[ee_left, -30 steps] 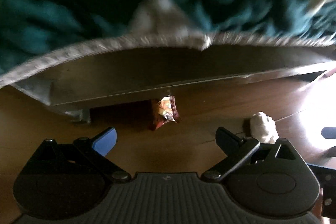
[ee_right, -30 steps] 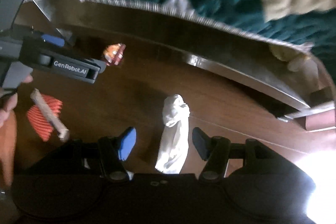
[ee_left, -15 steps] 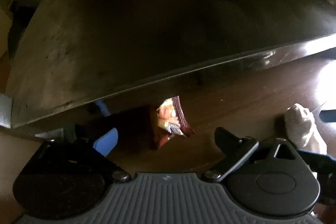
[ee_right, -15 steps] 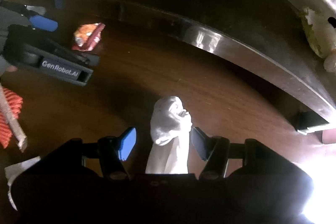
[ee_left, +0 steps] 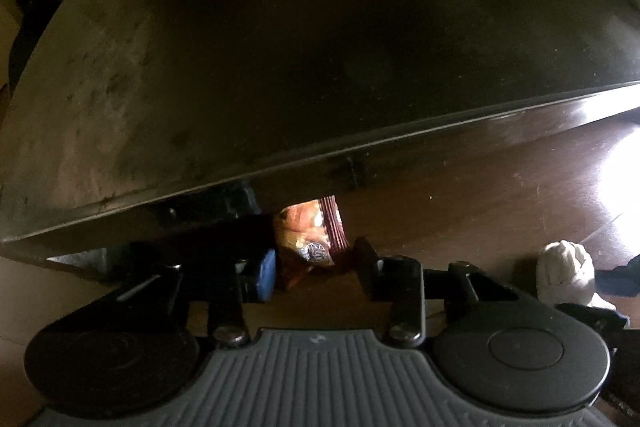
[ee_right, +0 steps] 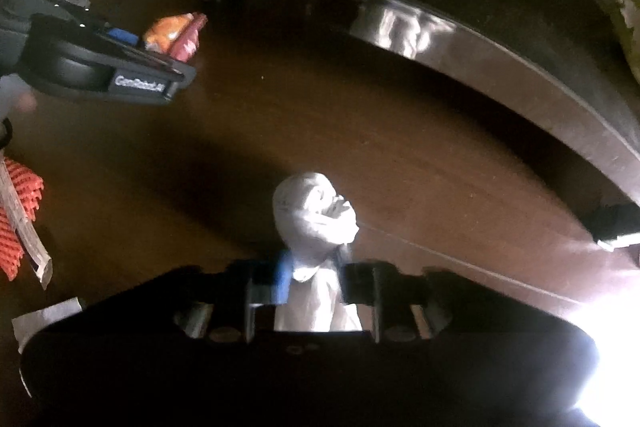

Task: Collect trash
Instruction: 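Grasp orange snack wrapper with left tool while right tool grasps white tissue, then carry snack wrapper in left tool while right tool carries tissue to bin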

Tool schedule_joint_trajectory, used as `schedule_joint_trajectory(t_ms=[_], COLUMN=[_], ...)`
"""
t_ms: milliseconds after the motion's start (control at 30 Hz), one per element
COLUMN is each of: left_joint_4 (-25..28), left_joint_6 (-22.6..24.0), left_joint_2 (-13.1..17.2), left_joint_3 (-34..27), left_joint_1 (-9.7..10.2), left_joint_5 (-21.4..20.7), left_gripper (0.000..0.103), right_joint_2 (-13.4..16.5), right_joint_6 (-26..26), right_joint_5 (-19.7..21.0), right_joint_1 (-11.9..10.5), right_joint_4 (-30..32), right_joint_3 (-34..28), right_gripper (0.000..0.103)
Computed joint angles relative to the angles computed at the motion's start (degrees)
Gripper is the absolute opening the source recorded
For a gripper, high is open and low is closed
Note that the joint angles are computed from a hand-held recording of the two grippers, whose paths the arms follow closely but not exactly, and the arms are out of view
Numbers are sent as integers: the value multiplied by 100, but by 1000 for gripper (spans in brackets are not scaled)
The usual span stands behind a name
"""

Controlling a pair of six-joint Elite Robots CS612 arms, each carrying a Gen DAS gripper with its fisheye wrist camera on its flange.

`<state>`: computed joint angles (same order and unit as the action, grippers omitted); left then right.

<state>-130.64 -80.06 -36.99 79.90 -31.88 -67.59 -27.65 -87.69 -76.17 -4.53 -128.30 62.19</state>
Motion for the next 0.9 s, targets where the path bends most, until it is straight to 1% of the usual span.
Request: schedule_joint_trajectory(t_ms=[33,100,167,267,400,500,633,700,767,867,900], left_joint_4=[7,-11,33,71,149,255,325,341,407,506,561], left_joint_6=[-3,48,112,80,79,97,184,376,542,743,791], left_joint_2=[-11,-35,-62,-141,-237,-342,-507,-604,-700,-876,-851], left_joint_3=[13,61,47,107,113,85,50,21,-23,-89,-225], left_joint_1=[11,15,-1,-28,-67,-100,-177,-233,-288,-386,-414], left_joint_5=[-16,-41,-84,-197,-321,-401,-542,-563,-498,-268,-160], left_gripper=[35,34,33,33,33,33,33,33,33,33,33], right_joint_2=[-1,-7,-34,-70,-120,-269,-525,-672,-824,-981,-1039], right_joint_6=[27,133,330,630,877,999,925,932,1023,1375,1496], right_joint_5=[-6,-45,-84,-158,-261,-243,-165,-36,240,664,803], right_joint_1=[0,3,-8,-29,-56,-103,-176,-219,-268,-350,-377], right_joint_4=[4,79,90,307,567,735,862,907,896,956,924], right_joint_3=[-9,-46,-54,-140,-290,-277,-202,-197,-186,-313,-315], right_gripper=[12,8,7,7,6,6,6,6,6,6,6])
